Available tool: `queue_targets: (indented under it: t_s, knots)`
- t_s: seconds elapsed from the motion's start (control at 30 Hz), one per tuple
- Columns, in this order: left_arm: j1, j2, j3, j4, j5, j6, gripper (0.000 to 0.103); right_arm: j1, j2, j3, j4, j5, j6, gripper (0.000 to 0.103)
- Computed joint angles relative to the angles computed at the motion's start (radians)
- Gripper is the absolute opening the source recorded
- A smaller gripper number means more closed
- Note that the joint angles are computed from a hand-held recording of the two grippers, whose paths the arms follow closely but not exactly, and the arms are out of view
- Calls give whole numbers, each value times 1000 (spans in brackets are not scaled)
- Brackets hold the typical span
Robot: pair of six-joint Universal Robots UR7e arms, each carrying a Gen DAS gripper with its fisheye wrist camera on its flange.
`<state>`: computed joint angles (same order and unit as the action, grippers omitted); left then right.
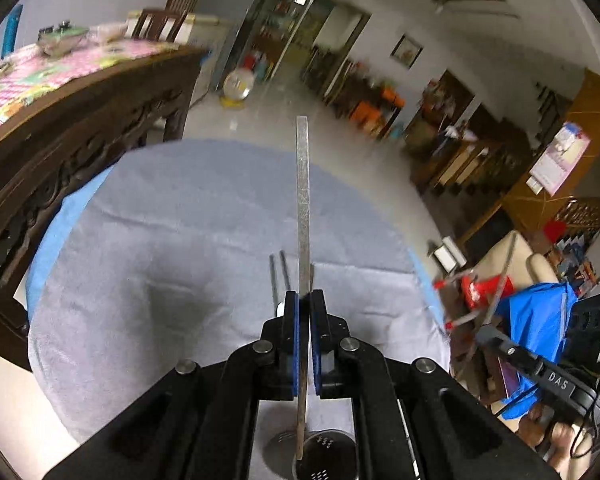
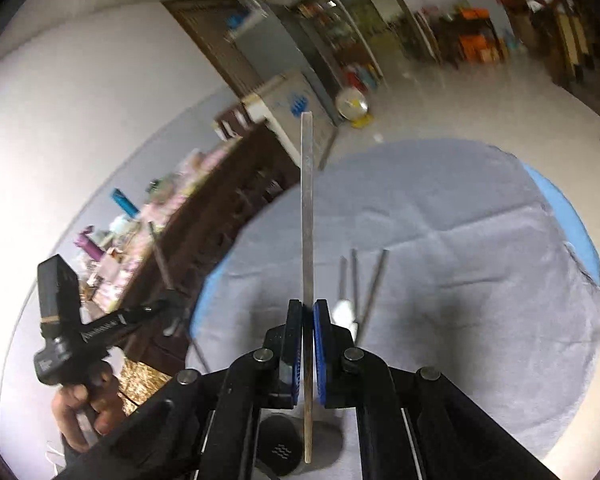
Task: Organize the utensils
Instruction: 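Lift both chopsticks and lower them upright into the black holder with both grippers, then open both grippers to release the chopsticks and withdraw from the holder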
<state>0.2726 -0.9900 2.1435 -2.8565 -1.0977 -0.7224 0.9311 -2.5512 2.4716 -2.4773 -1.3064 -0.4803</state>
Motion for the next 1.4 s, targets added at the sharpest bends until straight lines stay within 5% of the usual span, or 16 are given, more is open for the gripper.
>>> queue_targets:
  t_s: [0.13, 0.27, 0.57, 0.77, 1.27, 1.4]
  knots:
    - [-33, 3, 55, -93, 9, -1, 5, 37, -29, 82, -90, 8, 12, 6]
    - [-70, 25, 83, -149, 37, 3, 5, 116, 45, 165, -267, -80, 14, 6]
    - [-109, 96, 158, -264, 79, 12, 5, 106, 141, 288, -487, -142, -76, 7]
    - [-130, 108, 196, -273, 57, 0, 6, 13, 67, 340, -443, -91, -153, 7]
    - [-158, 62, 241, -204, -3, -53, 6, -22, -35, 339, -274, -80, -185, 8]
    - [-153, 25, 251, -201, -15, -74, 40, -65, -118, 326, -169, -29, -201, 11]
